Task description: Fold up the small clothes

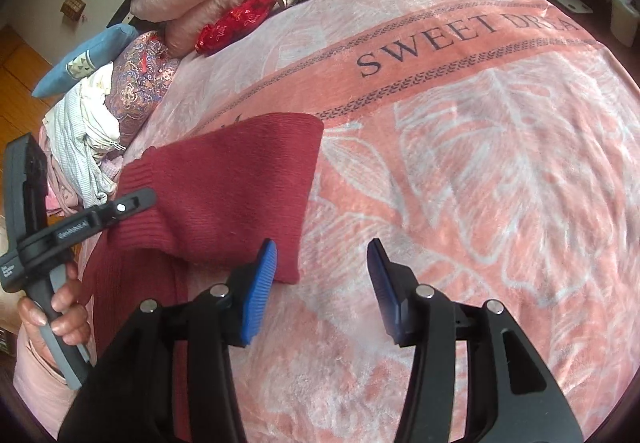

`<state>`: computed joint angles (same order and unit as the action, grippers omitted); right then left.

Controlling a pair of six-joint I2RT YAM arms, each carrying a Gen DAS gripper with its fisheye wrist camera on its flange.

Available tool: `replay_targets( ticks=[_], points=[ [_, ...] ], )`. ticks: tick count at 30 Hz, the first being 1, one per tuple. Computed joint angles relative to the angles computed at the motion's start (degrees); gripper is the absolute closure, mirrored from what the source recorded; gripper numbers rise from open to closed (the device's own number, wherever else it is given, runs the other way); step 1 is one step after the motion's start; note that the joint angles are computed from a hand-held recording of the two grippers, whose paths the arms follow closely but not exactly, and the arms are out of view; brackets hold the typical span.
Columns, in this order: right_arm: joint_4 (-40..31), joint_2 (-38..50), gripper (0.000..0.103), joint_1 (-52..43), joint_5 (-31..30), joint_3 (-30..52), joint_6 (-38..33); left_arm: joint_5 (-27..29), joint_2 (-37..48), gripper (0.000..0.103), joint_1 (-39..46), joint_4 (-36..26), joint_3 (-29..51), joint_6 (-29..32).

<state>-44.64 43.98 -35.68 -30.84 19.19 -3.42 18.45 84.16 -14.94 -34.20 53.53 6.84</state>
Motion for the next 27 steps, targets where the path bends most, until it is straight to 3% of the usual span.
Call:
replay_targets(
  ticks=[5, 11, 18, 22, 27],
  points=[
    [3.49, -3.21, 0.055, 15.21, 4.87, -0.45, 12.47, 2.07, -0.81, 0.088, 15.25, -6.23, 6.21, 11.16],
    [13.29, 2.03, 0.055, 36.86, 12.97, 0.95, 28.11, 1.47, 9.32, 0.088, 32.08, -8.0, 17.85, 20.57],
    [27.45, 18.96, 0.054, 55.0, 19.23, 5.6, 40.11, -1.59, 22.48, 0.087, 42.1, -3.57, 25.19, 23.0],
    [34.51, 30.06, 0.051, 57.5, 17.88, 9.92, 43.47, -2.15, 28.55, 0.087, 43.46, -2.77, 28.34, 20.74],
    [36.69, 37.37, 0.05, 60.42, 18.67, 14.77, 44.75, -2.21, 33.76, 0.087, 45.47, -1.45, 33.66, 19.78]
  ],
)
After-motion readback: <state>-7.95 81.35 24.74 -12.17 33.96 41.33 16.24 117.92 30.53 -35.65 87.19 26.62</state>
